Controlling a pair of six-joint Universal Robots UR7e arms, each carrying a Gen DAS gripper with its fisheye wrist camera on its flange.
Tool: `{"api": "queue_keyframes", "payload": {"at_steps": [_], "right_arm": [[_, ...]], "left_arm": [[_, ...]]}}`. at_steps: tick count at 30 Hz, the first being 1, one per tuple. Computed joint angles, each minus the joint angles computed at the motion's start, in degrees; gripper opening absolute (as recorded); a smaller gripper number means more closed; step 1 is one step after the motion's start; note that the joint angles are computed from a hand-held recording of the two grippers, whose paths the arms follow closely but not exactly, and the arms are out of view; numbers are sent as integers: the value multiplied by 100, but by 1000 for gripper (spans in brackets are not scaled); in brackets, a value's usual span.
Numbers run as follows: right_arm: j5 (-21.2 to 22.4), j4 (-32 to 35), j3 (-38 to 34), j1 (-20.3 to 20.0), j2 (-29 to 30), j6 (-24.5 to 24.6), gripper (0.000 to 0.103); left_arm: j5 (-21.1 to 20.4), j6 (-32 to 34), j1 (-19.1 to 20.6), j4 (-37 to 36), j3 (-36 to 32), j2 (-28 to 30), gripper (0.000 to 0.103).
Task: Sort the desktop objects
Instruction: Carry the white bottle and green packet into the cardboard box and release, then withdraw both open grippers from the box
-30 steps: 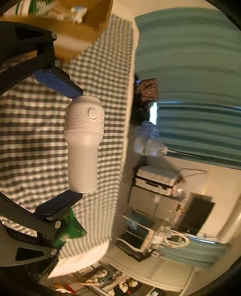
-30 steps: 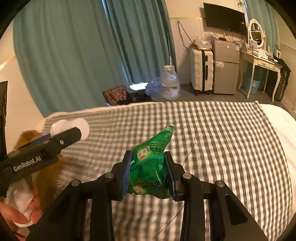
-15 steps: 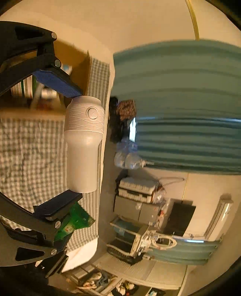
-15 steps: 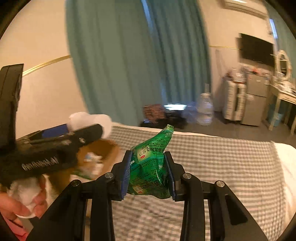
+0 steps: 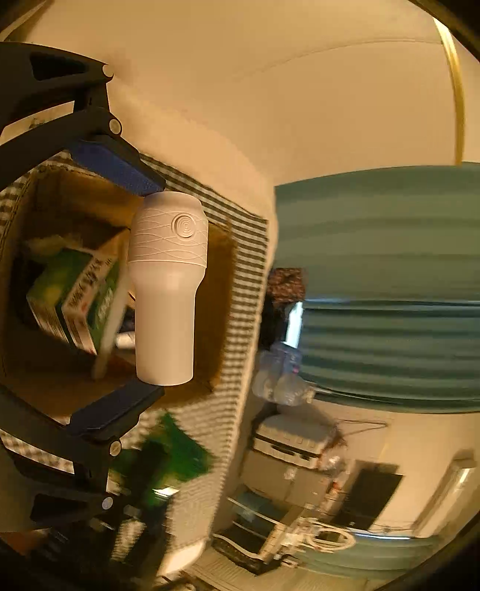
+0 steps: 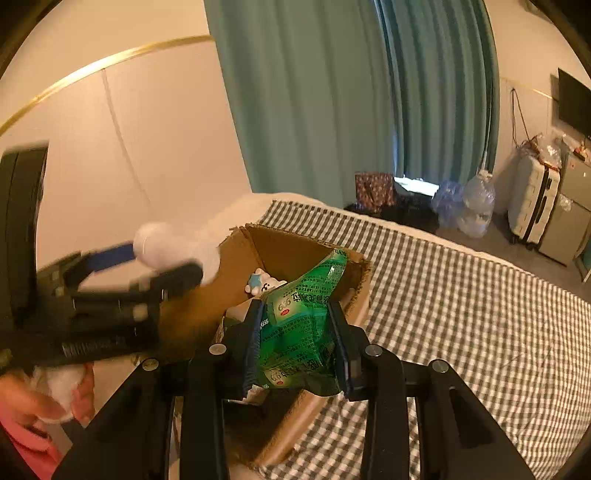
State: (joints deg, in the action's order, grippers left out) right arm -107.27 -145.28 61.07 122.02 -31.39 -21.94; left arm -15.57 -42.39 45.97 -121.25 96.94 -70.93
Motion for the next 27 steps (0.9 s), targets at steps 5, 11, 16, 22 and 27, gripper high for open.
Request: {"api": "queue_keyframes", "payload": {"at_steps": [5, 11, 16, 22, 27], "right_arm": [[436, 403, -908, -38, 516, 421, 44], [-101, -522, -599, 97, 344, 446, 95], [-965, -1871, 1054, 76, -546, 408, 103], [-1879, -3065, 2559, -68, -1237, 374, 103], [-1957, -2774, 2568, -185, -1349, 805, 103]], "left_arm": [[-150, 381, 95, -381, 408, -72, 101], [242, -7, -146, 393, 429, -85, 103], [163, -29, -363, -101, 699, -94, 103], [-62, 658, -453, -1378, 866, 282, 103], [-179, 886, -508, -1642, 828, 522, 103]]}}
